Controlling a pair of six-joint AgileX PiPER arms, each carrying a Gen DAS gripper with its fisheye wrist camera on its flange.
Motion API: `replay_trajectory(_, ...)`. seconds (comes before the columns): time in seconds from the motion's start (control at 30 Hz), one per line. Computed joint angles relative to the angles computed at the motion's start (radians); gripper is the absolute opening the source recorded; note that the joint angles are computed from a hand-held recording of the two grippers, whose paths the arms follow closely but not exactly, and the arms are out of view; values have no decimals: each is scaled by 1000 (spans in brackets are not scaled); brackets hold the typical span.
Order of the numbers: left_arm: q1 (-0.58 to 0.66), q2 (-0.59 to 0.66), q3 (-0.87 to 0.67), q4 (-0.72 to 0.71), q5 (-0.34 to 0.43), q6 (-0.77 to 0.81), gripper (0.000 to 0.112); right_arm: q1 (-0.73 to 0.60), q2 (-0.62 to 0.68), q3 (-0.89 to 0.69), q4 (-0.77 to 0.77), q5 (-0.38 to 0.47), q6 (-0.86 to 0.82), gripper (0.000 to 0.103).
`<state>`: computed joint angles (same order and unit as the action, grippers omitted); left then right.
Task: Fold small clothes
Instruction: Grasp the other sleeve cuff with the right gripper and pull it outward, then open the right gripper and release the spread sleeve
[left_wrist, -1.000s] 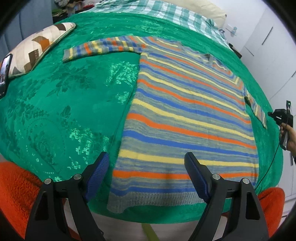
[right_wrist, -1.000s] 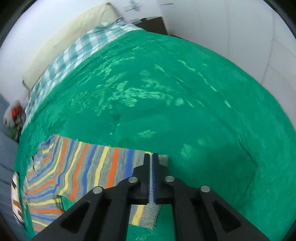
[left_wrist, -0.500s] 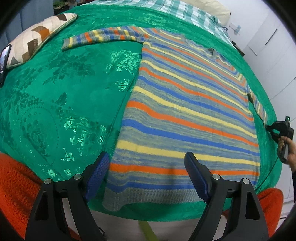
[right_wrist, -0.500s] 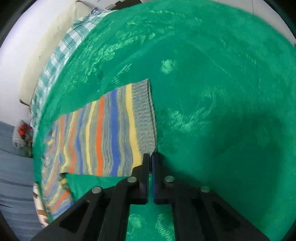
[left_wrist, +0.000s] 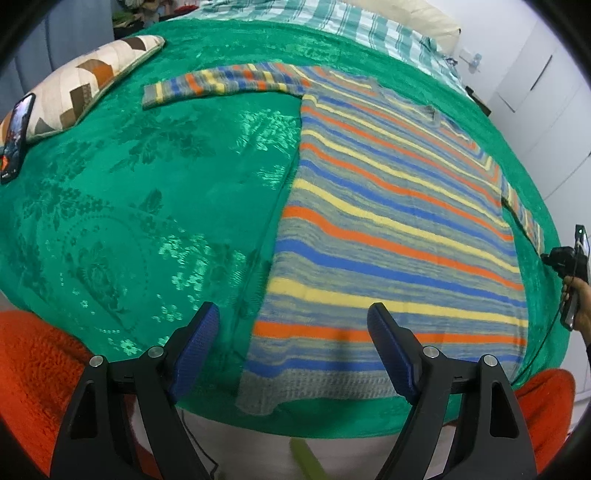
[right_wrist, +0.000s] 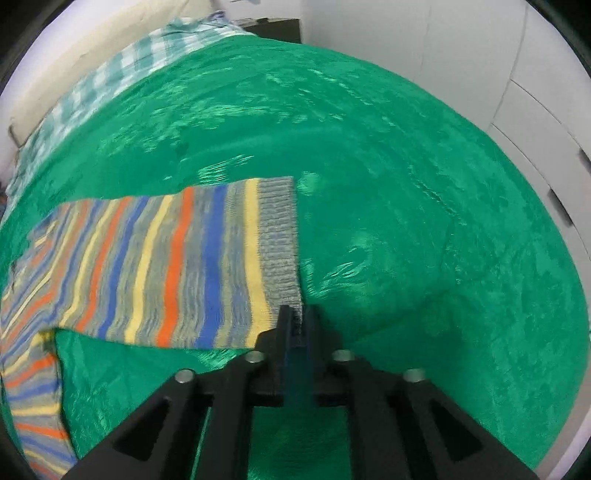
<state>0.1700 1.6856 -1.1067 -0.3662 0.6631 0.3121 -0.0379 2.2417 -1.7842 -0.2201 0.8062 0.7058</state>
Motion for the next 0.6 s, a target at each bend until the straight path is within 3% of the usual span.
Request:
replay_trajectory(0.07,5,-6,12,15,-11,5,84,-1,-58,83,25,-46,-20,66)
replay_trajectory(0.23,34,-21,46,-41,-21,80,84,56,-289,395,-56,-141,45,67)
replay_trajectory(0.4,29,-28,49,-119,-4,166,84,197,-510,659,85,-260,10,67)
replay_trajectory(0.47,10,-35,48,-136,-2,197,85,304,-560,712,126,-308,29,67)
replay_trajectory(0.6,-44,-10,13,-130,15,213,87,546,-596,742,27,-362,185,67)
